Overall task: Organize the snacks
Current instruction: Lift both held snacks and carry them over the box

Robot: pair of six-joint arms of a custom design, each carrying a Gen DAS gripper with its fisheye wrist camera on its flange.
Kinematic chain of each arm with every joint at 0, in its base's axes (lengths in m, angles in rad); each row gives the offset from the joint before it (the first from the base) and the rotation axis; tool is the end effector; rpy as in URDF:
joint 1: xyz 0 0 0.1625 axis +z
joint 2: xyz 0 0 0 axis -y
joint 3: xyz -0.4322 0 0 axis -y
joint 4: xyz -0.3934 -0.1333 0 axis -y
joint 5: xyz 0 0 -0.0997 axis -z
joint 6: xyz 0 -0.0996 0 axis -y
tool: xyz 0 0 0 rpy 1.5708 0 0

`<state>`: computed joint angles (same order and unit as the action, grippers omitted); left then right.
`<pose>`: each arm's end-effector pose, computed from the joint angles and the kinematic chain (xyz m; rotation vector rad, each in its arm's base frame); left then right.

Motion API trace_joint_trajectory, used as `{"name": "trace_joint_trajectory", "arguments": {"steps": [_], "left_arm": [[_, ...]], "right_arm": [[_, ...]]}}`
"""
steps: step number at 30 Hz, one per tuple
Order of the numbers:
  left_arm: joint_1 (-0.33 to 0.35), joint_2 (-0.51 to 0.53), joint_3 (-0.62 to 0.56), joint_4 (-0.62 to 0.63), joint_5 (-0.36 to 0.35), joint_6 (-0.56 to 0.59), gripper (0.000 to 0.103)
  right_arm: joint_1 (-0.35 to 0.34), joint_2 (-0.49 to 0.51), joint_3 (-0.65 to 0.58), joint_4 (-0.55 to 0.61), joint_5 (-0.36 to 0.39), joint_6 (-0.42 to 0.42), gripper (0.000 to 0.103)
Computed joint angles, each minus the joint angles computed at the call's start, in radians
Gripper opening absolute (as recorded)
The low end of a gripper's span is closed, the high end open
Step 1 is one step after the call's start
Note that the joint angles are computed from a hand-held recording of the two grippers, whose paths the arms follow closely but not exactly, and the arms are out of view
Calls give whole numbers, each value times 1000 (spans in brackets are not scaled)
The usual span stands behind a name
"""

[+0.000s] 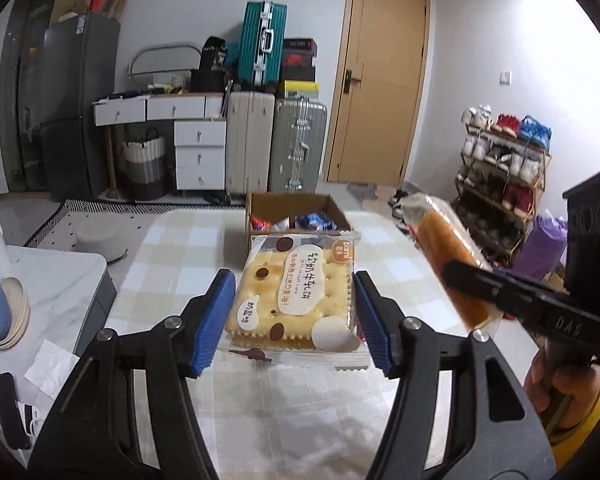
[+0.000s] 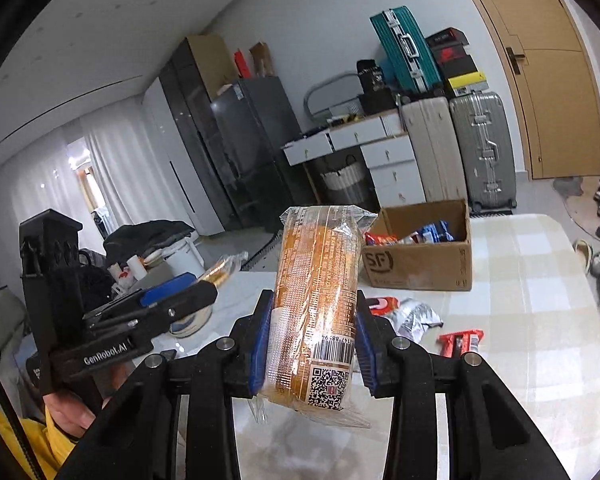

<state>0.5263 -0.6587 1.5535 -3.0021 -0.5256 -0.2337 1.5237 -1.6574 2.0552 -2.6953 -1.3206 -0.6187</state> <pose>-0.4943 -0.5410 0.1282 0.5664 2.2334 -1.2840 0.1359 -0.4708 0.4348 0.9520 -2.7473 1.1630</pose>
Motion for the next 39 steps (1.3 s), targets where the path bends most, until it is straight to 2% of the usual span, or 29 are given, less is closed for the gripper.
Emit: {"name": "trace_joint_trajectory", "arguments": {"steps": [3, 8, 19, 30, 34, 39], "left_arm": [[-23, -12, 17, -32, 33, 16, 58], [-41, -44, 42, -21, 29, -2, 58], [-22, -31, -6, -24, 27, 34, 58], [16, 23, -85, -75, 6, 131, 58], [36, 38, -121, -50, -25, 125, 58], [70, 82, -201, -19, -28, 126, 58]], "right_arm": [[-5, -16, 11, -5, 20, 0, 37], [-3, -15, 5, -2, 14, 2, 37], [11, 29, -61, -11, 20, 1, 37], [48, 162, -237, 39, -11, 17, 37], [66, 225, -327, 71, -23, 19, 37], [85, 305, -435, 105, -50, 23, 37]]}}
